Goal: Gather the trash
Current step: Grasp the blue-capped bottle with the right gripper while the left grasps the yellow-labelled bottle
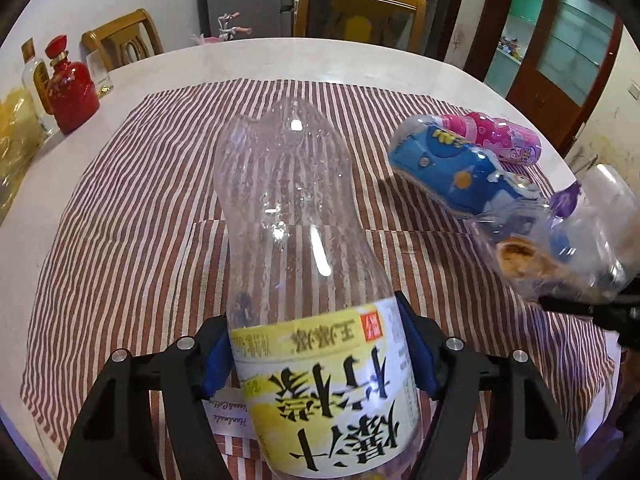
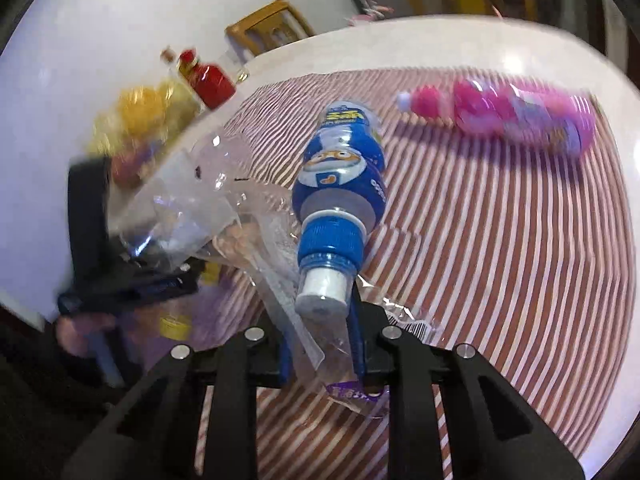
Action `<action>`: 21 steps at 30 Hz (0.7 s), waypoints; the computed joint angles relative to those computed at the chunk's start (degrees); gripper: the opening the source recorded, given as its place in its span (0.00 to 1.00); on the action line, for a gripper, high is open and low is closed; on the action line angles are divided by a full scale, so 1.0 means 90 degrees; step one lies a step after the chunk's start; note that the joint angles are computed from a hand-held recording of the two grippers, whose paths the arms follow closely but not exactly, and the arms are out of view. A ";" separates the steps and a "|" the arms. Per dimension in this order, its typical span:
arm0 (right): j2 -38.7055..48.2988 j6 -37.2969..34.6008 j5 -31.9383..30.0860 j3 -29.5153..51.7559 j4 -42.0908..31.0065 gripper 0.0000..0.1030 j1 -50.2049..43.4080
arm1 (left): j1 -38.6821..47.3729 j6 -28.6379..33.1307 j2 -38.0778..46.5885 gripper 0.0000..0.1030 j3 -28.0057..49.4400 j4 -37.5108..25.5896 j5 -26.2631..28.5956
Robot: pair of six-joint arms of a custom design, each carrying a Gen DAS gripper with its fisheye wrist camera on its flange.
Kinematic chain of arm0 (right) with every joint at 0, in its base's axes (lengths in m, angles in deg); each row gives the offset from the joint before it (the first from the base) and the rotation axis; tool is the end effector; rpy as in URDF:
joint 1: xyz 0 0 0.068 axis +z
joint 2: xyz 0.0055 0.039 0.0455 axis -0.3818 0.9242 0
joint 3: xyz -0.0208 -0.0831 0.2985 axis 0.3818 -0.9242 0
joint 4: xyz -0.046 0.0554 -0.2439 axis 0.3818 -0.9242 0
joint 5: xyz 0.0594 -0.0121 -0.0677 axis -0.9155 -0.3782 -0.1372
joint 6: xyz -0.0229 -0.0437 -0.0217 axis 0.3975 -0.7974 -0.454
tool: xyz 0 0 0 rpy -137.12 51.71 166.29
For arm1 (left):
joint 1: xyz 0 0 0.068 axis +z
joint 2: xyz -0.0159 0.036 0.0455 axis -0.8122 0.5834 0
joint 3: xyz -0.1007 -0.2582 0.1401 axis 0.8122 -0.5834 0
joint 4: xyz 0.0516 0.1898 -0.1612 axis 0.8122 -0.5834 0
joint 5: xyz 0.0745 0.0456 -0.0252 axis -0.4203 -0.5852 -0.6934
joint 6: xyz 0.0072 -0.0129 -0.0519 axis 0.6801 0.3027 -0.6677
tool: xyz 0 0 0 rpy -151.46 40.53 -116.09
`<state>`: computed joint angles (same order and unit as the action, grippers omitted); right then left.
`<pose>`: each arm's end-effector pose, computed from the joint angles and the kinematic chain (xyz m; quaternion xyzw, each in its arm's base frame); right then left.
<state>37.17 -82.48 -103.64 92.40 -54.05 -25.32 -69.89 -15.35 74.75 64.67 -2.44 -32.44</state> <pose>0.3645 0.0050 0.1259 -0.2426 0.9023 0.3139 0.1685 0.2854 -0.0729 0.1253 -0.0882 0.9551 -0.0075 0.2829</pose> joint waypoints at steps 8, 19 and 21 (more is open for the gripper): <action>-0.0510 0.0504 0.0889 -0.0768 0.0674 0.61 -0.0072 | -0.0070 -0.0048 -0.0073 0.67 -0.0071 -0.0041 -0.0007; -0.3124 -0.1480 0.2548 -0.3611 0.3296 0.71 0.0578 | -0.0069 0.0025 -0.0100 0.67 -0.0140 0.0076 0.0020; -0.3151 -0.1950 0.2920 -0.3967 0.3803 0.71 0.0984 | -0.0095 0.0026 -0.0091 0.67 -0.0134 0.0075 -0.0009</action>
